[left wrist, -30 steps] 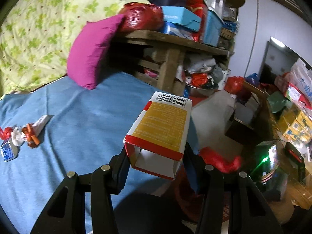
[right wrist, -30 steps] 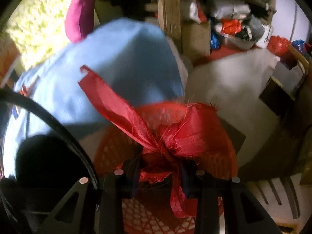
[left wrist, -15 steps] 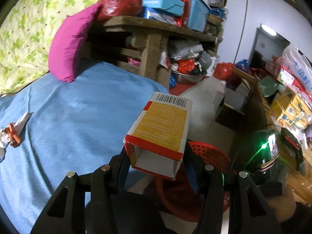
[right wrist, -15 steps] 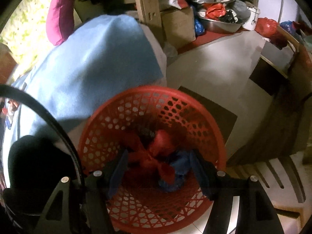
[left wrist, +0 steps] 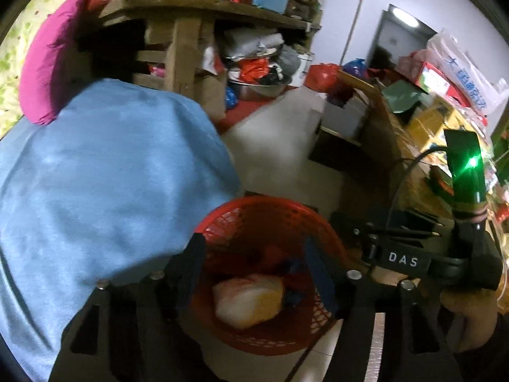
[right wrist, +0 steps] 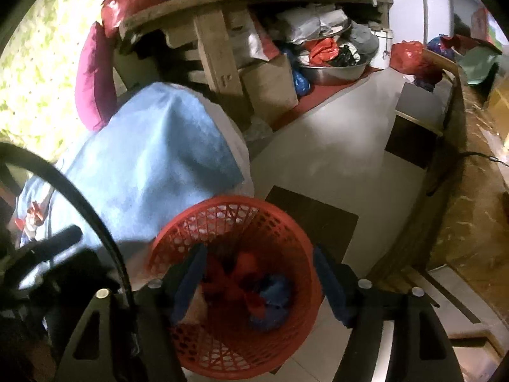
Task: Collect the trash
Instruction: 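Carry the box and ribbon bow to the red basket and release both, then move both grippers back from the basket to the trash on the blanket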
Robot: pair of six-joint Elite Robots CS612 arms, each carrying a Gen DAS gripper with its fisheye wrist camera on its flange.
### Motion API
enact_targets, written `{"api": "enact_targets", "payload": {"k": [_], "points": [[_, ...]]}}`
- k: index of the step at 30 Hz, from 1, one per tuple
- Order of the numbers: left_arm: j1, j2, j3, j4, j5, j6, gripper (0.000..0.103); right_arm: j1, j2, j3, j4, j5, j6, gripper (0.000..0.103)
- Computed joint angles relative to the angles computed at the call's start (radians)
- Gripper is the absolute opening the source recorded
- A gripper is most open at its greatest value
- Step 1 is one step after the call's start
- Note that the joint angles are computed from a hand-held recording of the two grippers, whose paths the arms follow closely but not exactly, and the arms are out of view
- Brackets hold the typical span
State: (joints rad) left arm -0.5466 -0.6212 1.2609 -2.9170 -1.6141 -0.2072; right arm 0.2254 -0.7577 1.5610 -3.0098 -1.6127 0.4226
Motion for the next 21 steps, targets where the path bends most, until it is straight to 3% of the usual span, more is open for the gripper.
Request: {"api": "enact_targets", "payload": {"k": [7, 12, 21], "points": [[0.026, -0.029, 0.052, -0.096, 0.042, -0.064, 0.070, 0.004, 0.008, -0.034, 0.048, 0.011, 0.007, 0.076], [0.057, -0.060, 0.116, -0.157, 0.121, -0.129, 0.073, 0.019, 0.025, -0.090, 0.131, 0.035, 0.013, 0.076], [0.116, -0.111, 0.248, -0.232, 0.251, -0.234, 0.073, 0.091, 0.076, -0.240, 0.200, 0.035, -0.097, 0.078]]}}
